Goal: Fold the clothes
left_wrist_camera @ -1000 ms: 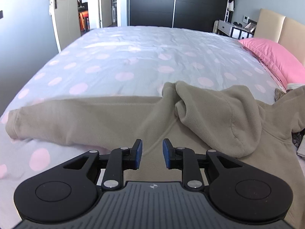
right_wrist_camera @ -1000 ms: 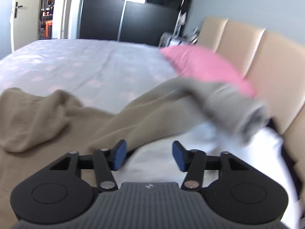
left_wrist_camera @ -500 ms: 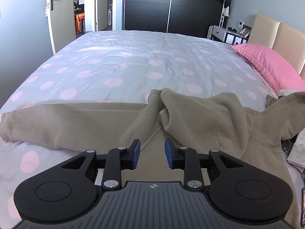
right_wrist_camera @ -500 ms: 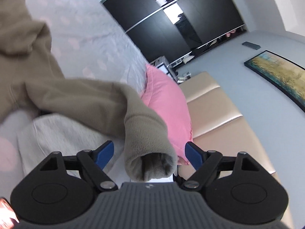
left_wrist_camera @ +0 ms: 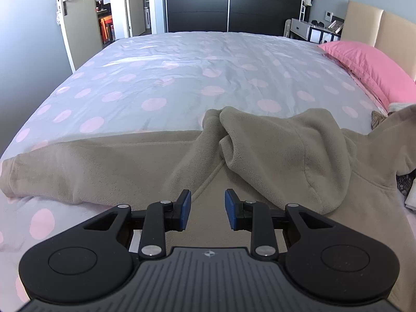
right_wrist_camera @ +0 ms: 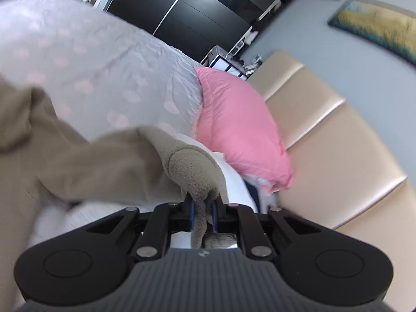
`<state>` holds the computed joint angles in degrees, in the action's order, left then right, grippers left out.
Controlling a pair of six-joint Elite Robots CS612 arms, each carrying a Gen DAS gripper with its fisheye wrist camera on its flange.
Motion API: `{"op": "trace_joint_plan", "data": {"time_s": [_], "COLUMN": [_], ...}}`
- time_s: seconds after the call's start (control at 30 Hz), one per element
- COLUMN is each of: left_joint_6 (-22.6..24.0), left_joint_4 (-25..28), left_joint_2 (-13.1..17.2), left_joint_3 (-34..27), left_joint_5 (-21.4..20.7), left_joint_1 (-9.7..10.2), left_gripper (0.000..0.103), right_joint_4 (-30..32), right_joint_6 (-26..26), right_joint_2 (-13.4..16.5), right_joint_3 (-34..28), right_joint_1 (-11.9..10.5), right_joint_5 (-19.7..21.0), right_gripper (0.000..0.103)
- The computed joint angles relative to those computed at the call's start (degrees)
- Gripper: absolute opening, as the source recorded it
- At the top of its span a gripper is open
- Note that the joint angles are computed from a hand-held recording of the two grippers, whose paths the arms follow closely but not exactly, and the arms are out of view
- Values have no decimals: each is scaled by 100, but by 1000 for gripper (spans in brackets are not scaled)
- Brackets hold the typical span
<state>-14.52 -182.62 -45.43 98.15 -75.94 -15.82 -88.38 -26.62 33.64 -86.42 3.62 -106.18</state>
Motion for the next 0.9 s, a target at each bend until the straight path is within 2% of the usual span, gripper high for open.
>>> {"op": "trace_joint_plan", "data": {"time_s": [0.13, 0.27, 0.37, 0.57, 0.73, 0.9], "left_joint_6": [149, 60, 83, 88, 2, 95], "left_joint_4": [366, 587, 490, 402, 406, 478], "left_joint_2": [35, 48, 31, 10, 35, 88], "left_joint_3": [-81, -137, -114, -118, -178, -237], "left_joint_5": [223, 230, 126, 32, 22, 271], "left_joint_1": [-19, 19, 78, 140, 215, 260], "left_gripper": [28, 28, 28, 28, 29, 30], "right_joint_4": [1105, 1534, 1614, 901, 160, -407], "right_joint_6": [964, 1769, 2296, 2886, 3258, 3368], "right_joint_2": [-647, -1129, -1472, -2006, -2275, -2444], "right_joint_3": [391, 822, 1187, 2115, 3011, 3915], "right_joint_1": [76, 237, 334, 662, 960, 1224], "right_joint_5": [620, 1068, 1579, 2074, 2490, 3034], "right_gripper": [13, 13, 13, 12, 12, 12]}}
